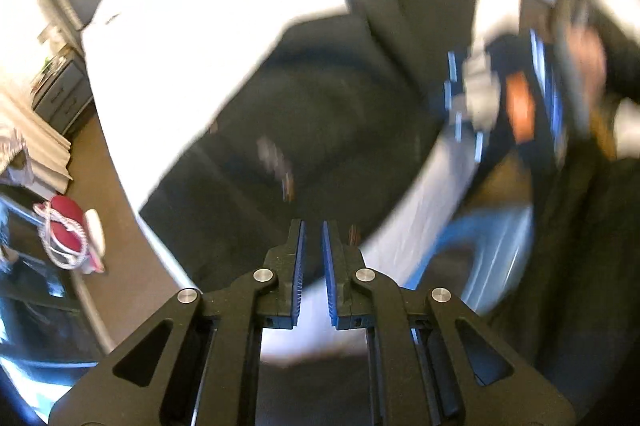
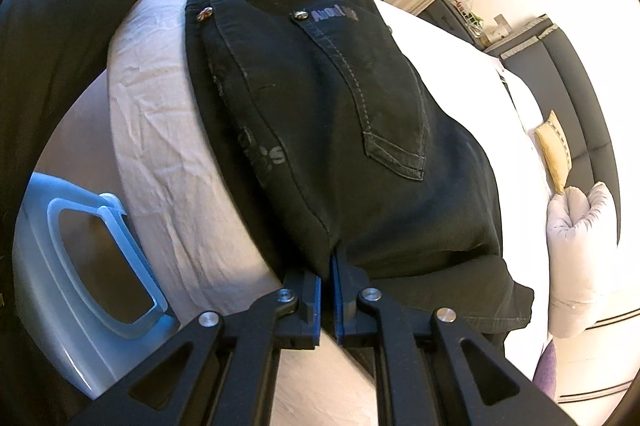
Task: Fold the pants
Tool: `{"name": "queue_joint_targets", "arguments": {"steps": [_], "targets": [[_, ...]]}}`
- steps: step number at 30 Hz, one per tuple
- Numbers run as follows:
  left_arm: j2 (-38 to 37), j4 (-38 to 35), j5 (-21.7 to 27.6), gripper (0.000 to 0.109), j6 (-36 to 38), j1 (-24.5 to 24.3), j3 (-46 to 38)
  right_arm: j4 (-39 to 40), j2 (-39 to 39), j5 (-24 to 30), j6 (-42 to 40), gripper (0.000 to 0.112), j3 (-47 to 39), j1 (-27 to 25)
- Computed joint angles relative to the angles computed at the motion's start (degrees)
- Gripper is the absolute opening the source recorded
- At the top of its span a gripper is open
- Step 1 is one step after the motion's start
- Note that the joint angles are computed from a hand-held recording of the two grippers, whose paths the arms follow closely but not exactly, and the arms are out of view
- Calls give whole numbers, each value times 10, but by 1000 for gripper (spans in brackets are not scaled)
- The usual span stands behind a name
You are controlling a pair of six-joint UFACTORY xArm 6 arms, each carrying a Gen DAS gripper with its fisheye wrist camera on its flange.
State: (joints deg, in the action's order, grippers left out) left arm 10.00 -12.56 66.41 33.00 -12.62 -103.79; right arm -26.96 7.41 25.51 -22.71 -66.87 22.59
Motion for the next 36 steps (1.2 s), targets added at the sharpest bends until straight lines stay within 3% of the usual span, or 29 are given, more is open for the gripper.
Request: {"name": "queue_joint_targets", "arguments": {"steps": [4,6,8,10,11,13,15,18,20,22,26,28,33,36], "targets": [[83,-39,-51,9,-53,-32,-78,-21,-3,-6,41,9,6,0],[141,-44,-39,9,-81,-50,-130,-20,-5,-17,57,10,12,-2],[193,-5,-6,9,-114,-67,-169,-23,-10,-30,72,10,20,-6],[201,21,-17,8,-133,-77,-141,-27,-12,-19,96,14,22,-6],[185,7,-50,8,-139,-74,-106,-3,-19,-29,78,15,30,-10],[186,-27,-45,8,-161,-62,-109,98,-36,-42,-3,23,45,-18],[196,-36,-26,8,-170,-56,-129,218,-52,-32,-74,60,47,-29],[203,-18,-22,8,-175,-60,-139,398,-56,1,-104,66,3,-74],[217,-9,-13,8,-186,-63,-162,518,-21,51,-70,66,-78,-136],[203,-12,-31,8,-191,-67,-130,638,30,87,-33,66,-164,-200],[203,-18,-27,8,-200,-65,-128,867,155,134,-15,66,-314,-292],[194,-14,-31,8,-201,-66,-114,903,229,141,47,66,-397,-321],[204,-12,-13,8,-212,-64,-133,918,422,163,236,53,-619,-362],[214,-14,-2,8,-213,-60,-148,884,528,197,339,50,-761,-368]]}}
